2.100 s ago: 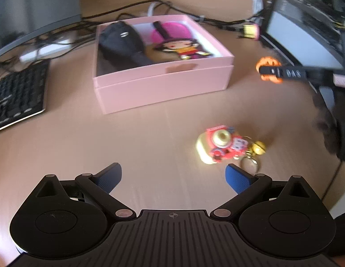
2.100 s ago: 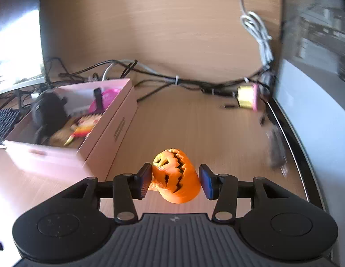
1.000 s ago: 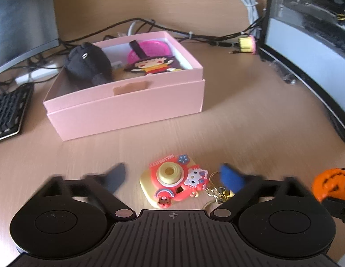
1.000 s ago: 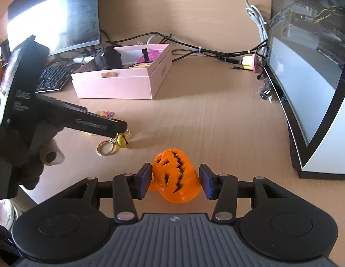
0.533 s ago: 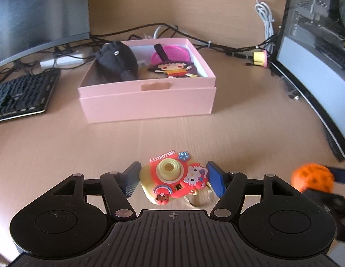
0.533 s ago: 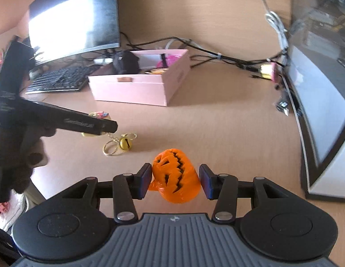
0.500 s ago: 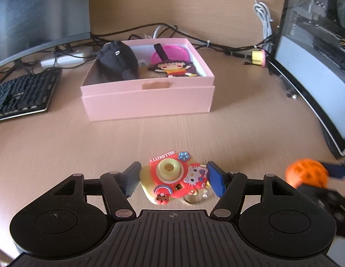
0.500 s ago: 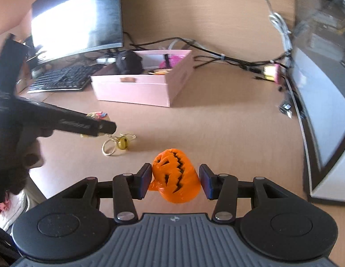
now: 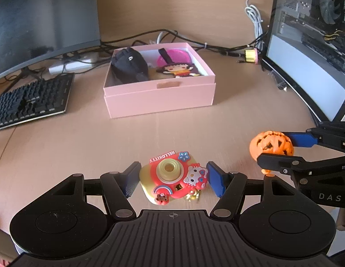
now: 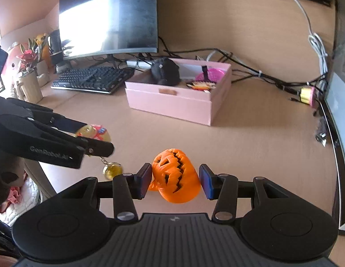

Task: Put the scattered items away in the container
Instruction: 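Carry pumpkin and Hello Kitty keychain into the pink box and open both tools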

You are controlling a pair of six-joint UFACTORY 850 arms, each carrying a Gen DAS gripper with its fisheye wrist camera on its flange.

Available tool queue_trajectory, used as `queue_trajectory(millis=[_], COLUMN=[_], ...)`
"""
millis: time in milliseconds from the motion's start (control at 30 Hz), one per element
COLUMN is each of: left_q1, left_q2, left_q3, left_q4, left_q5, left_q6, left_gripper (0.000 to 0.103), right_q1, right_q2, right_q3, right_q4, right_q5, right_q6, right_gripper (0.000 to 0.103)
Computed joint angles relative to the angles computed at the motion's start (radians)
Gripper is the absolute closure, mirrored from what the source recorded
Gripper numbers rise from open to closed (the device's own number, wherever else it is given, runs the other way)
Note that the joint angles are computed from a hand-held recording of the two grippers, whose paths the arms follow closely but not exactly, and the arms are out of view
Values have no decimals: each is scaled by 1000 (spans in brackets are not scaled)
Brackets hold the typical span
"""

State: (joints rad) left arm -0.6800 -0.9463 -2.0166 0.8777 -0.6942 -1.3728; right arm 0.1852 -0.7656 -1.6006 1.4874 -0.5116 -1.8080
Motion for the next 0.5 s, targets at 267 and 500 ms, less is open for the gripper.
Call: queue_trajectory(millis=[267,500], left_q1=[16,23], left_q2=[35,36], left_q3=[54,63], left_q4=[-10,-36], left_q5=[73,120], left_q6=[44,109], left_gripper=[33,33], right_q1=[22,29], right_q2=[29,43], right_q3=[40,59], right_q4=[33,65], right_q5=[43,91], right_q6=[-27,-25], right_gripper=[57,57])
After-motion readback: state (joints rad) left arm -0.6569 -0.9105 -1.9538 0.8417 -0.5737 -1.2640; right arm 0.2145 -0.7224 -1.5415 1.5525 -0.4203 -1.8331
